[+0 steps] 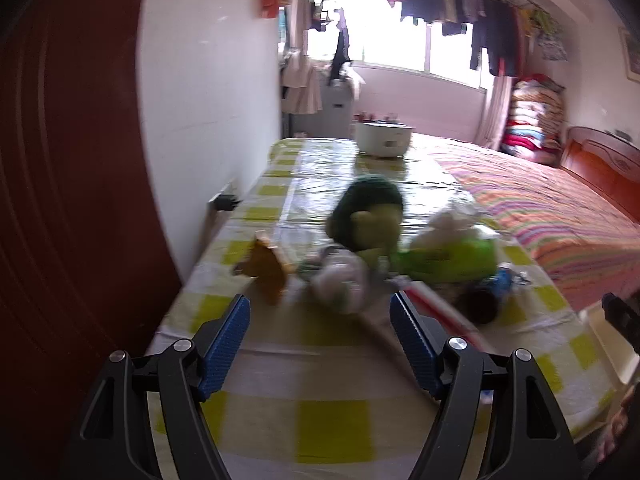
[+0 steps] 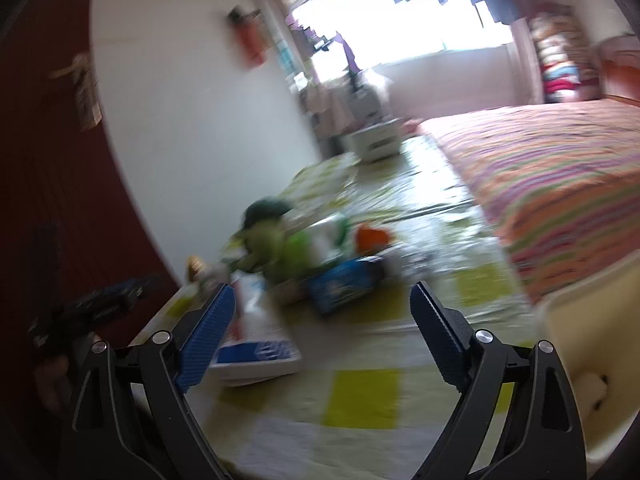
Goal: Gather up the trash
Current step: 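Grasp the white-and-blue medicine box with the right tool, then grasp the orange snack wrapper with the left tool while the right tool holds the box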
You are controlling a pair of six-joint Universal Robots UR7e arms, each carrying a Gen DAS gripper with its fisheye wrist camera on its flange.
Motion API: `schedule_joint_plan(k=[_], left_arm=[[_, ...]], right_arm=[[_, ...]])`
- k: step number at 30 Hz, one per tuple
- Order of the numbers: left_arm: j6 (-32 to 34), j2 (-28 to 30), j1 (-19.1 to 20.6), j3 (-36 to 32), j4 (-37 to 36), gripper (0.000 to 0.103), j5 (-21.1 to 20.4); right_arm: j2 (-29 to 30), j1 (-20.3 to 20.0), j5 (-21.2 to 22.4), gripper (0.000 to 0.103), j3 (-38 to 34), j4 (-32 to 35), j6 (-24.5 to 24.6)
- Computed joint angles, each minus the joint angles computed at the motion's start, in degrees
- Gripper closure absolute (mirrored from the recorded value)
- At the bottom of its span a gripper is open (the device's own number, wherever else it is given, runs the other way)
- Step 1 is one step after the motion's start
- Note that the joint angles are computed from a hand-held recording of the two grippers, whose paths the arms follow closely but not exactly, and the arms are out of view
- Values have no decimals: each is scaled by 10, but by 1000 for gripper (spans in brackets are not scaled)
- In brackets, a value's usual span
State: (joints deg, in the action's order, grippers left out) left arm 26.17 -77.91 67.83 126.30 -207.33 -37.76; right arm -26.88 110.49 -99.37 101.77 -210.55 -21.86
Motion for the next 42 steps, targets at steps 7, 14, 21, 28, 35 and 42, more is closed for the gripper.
schedule_joint_plan(k=[7,14,21,28,35,42], left_arm=[[-21,-15,43,-21,24,33,0],[-46,-11,78,-57,78,33,-19],[-102,-14,101,-84,142,33,-44],[-130,-6,110,-108,183,33,-44],[-129,21,109,-143,210,33,-37],[-152,43,111,-180,252,33,-44]], right_arm=[[29,16,29,14,-89,199,-23],[77,39,-19,14,-198,354,-69],[117,44,-63,14,-297,484,-73],[145,50,-110,20,-339,533,-77],[129,52,-107,53,-304,499,-85],[115,56,-91,59,-266,453,-100]])
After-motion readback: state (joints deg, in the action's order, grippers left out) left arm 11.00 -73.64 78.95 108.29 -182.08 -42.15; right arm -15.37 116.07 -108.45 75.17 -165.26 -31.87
